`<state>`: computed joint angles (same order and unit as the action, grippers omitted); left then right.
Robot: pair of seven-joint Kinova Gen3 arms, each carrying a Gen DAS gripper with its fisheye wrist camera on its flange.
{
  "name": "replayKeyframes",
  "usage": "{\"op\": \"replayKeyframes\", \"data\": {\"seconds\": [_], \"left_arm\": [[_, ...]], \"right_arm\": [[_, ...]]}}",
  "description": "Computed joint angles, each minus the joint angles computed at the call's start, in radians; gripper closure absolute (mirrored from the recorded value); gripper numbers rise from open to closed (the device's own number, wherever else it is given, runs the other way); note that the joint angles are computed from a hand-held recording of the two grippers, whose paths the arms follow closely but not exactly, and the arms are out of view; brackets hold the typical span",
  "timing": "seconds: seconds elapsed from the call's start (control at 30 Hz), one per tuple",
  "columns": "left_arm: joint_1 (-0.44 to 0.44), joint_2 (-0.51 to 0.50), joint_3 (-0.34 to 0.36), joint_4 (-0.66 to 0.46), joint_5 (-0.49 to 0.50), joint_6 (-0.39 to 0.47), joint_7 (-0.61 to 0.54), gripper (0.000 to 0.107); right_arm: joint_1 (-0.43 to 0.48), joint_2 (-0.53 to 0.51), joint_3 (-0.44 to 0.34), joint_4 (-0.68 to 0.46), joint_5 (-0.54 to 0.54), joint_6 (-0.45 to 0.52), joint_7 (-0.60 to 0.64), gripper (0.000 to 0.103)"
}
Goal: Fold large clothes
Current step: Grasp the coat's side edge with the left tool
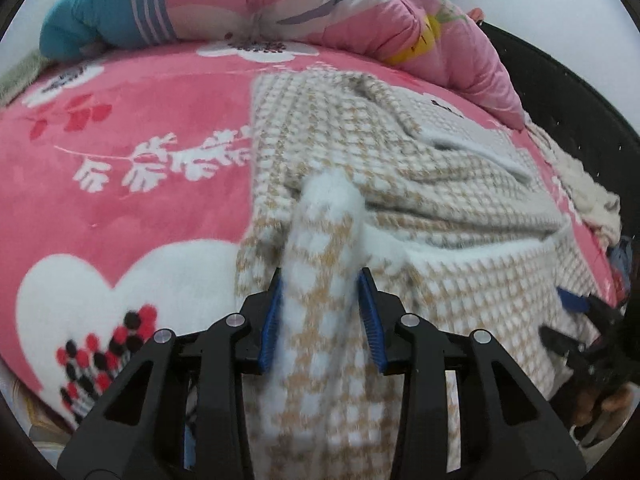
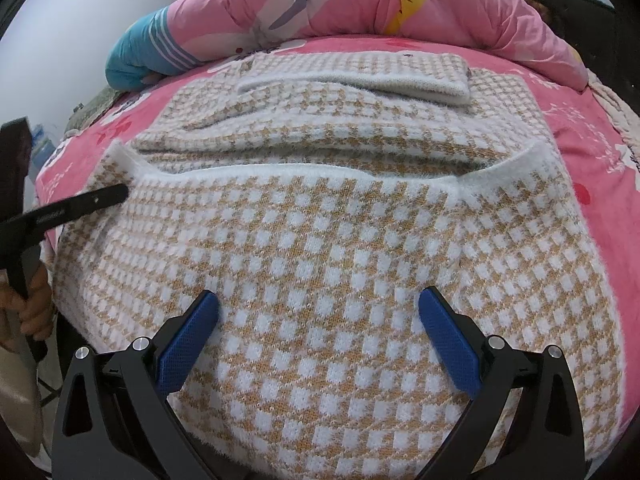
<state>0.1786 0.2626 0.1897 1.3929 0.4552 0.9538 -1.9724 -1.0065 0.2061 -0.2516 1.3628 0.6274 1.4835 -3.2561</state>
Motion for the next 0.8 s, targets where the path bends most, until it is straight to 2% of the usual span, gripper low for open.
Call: {"op": "replayKeyframes", "data": {"seconds": [0.13,0.17,0.23,0.37,0.43,0.8], "left_arm": [[-0.02,0.014,0.009,-0.021,0.035,0.036,0.006,0.07],[-0.038,0.012,0.034,-0.019,0.031,0.042,0.005,0.07],[-0.02,-0.016,0.042,0.008,-0.017,0.023,0.012,0.07],[0.135,-0.071,-0.046,0.066,-0.177,-0.057,0.071,0.07],[0.141,-0.074,-0.024,0.072,-0.233,-0.073,0.123,0.068],[0.152,-0.078,-0.007,0.072,-0.289,-0.077,0.202,0.066]], "right_arm": [[-0.003,0.002,0.001,0.0,0.003,0.001,-0.003,0.006],[-0.004,0.002,0.001,0.002,0.007,-0.001,-0.007,0.006],[-0.01,0.002,0.0,0.008,0.016,-0.001,-0.02,0.006],[-0.019,0.002,-0.003,0.006,0.022,0.011,-0.036,0.006],[-0.01,-0.003,-0.002,0.004,0.008,0.006,-0.028,0.006],[-0.002,-0.005,-0.004,-0.012,-0.013,0.019,-0.02,0.006]]}}
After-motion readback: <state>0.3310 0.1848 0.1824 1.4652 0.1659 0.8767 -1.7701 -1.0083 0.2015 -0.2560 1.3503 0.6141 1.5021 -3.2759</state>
